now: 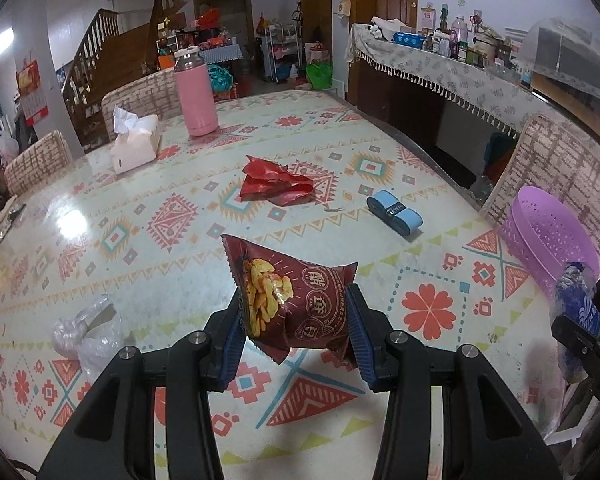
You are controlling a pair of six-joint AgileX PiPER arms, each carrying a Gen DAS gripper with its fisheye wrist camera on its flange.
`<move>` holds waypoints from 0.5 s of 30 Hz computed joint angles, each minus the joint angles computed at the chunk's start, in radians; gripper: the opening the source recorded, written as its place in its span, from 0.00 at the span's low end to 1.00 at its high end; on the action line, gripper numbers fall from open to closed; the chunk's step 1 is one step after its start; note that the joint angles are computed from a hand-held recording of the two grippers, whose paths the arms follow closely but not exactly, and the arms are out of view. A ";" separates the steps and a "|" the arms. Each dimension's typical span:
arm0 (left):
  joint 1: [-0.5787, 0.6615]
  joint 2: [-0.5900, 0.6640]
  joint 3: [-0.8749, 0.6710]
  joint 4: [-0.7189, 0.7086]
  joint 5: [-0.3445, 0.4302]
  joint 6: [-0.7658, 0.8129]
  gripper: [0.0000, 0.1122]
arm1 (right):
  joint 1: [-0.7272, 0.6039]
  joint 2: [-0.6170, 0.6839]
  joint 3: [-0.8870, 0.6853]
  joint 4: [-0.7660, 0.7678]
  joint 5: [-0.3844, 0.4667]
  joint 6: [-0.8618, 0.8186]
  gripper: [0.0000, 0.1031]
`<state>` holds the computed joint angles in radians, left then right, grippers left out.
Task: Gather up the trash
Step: 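Carry both bags to the pink wastebasket and open both tools over it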
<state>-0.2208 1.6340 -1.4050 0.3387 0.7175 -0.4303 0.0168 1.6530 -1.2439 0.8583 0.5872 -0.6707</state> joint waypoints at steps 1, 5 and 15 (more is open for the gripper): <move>-0.006 0.003 -0.004 0.009 0.003 -0.009 0.40 | -0.003 0.003 -0.003 0.002 0.002 -0.002 0.43; -0.030 0.014 -0.021 0.045 0.012 -0.035 0.40 | -0.015 0.010 -0.013 0.012 0.012 -0.013 0.43; -0.083 0.047 -0.079 0.107 0.043 -0.077 0.40 | -0.064 0.023 -0.036 0.037 0.037 -0.040 0.43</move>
<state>-0.3043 1.6813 -1.4844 0.4461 0.7609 -0.5076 -0.0473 1.6763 -1.2795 0.8951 0.6242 -0.7111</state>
